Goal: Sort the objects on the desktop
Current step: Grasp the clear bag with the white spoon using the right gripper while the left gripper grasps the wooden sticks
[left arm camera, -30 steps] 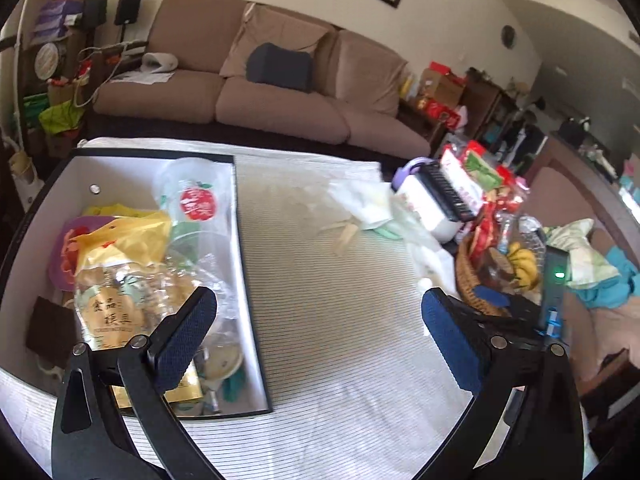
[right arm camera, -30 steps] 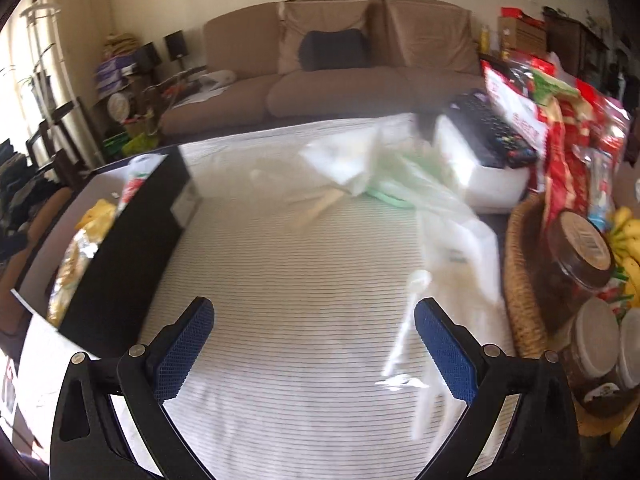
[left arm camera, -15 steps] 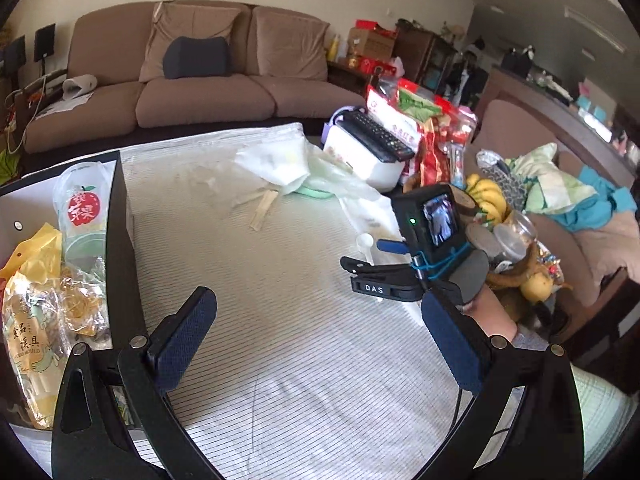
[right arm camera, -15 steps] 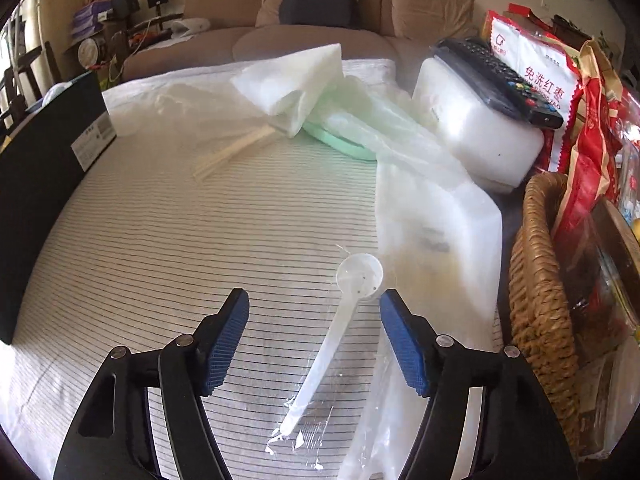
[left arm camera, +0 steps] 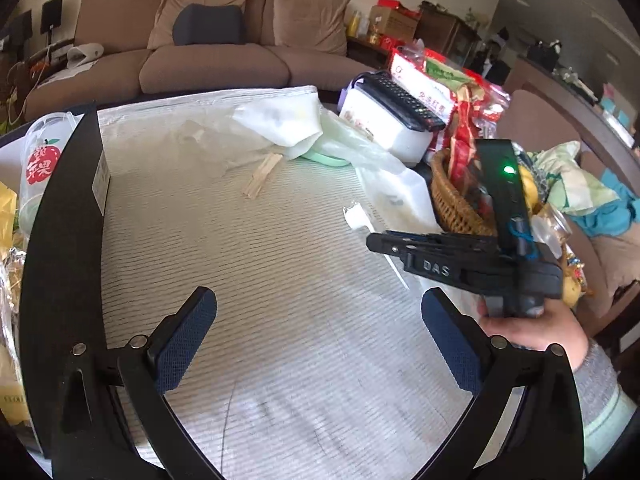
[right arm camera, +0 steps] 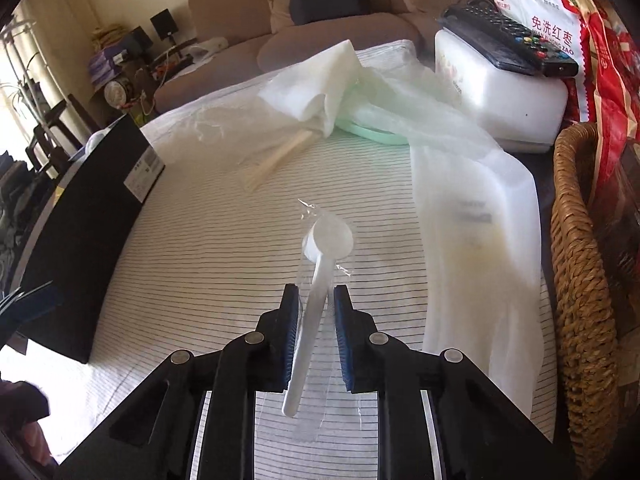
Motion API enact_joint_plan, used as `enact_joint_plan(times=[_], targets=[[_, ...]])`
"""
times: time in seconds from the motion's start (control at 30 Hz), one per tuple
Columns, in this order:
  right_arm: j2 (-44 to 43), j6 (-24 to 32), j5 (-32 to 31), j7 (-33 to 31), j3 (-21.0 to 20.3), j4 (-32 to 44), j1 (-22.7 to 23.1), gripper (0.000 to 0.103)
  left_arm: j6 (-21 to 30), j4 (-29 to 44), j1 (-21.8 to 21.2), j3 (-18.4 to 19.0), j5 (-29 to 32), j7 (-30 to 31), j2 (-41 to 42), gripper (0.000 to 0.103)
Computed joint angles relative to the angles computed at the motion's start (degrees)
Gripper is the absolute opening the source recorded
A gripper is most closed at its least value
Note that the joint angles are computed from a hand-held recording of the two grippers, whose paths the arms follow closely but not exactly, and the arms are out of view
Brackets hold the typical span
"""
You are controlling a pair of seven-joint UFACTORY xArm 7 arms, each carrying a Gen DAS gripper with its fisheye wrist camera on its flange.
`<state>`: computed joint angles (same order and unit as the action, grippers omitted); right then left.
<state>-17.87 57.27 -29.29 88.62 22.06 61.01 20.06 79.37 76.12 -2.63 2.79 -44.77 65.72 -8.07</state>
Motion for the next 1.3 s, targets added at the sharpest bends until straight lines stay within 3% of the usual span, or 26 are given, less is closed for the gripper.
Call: enact_joint_plan(times=[0.13,0.23,0.4,0.5,0.63,0.7,0.83,0.9,0.93,0.97,1.0,1.03,1.13,1.3], targets=[[-1.23,-1.05,0.89,0.36,-0.55,-1.01,-0.05,0.017,-10.67,2.90,-3.14,-4.88,5.10,-8.84,5.93,0.103],[-2.87,-2.56,1.92,0.24,-1.06,-2.72,-0.55,0.017,-13.65,8.34,-4.96,-7.14,8.93,-14.21,13.08,0.103],[-9.63,-10.86,4.83,4.44,-1.54,-9.56,-2.96,0.017,-21.33,13.39,-7.39,-10.11,15.13,-17.15,20.59,0.103],[-10.97,-12.44,6.19,3.46,-0.78,-10.61,-4.42,0.017,-27.75,13.79,-9.51,-11.31,20.80,-16.69,22.43,0.103],[-11.04,-13.23,7.72,1.58,-0.03,-10.69,-5.49,0.017,-27.37,18.36,-12.51,-11.57,31.21,-19.54,27.29,0.103],[-11.35,-13.53,8.29,1.21,0.21,-11.08,-5.91,0.017,-27.02,20.76,-12.81,-11.97,32.09,-20.54,29.23,0.103],[-11.73,-13.99,9.60,1.11,0.65,-11.79,-6.43,0.018,-20.56,28.97,-12.76,-12.42,32.19,-24.64,34.62,0.101],[-11.59,-13.78,9.92,0.74,0.87,-11.66,-6.53,0.018,-21.36,27.51,-11.99,-12.90,31.51,-23.16,33.71,0.094],[-11.48,-13.86,10.01,0.68,0.94,-11.59,-6.62,0.018,-21.90,26.21,-11.31,-13.17,30.73,-21.93,32.75,0.080],[-11.33,-14.07,9.91,0.83,1.13,-11.50,-6.80,0.018,-22.28,25.00,-10.55,-13.39,29.83,-20.48,31.76,0.057],[-10.97,-14.50,9.79,0.87,1.19,-11.28,-7.01,0.018,-22.15,24.36,-9.98,-13.39,29.22,-19.47,31.10,0.047],[-10.59,-15.08,9.66,1.08,1.33,-11.06,-7.15,0.018,-21.58,24.04,-9.46,-13.31,28.79,-18.54,30.67,0.029],[-9.37,-16.51,9.22,1.89,1.78,-10.28,-7.40,0.018,-20.87,20.01,-7.42,-12.89,26.68,-15.23,27.49,0.021],[-8.83,-18.44,8.55,3.43,1.74,-10.08,-7.37,0.018,-18.48,7.05,-3.42,-10.45,20.60,-10.52,16.37,0.020]])
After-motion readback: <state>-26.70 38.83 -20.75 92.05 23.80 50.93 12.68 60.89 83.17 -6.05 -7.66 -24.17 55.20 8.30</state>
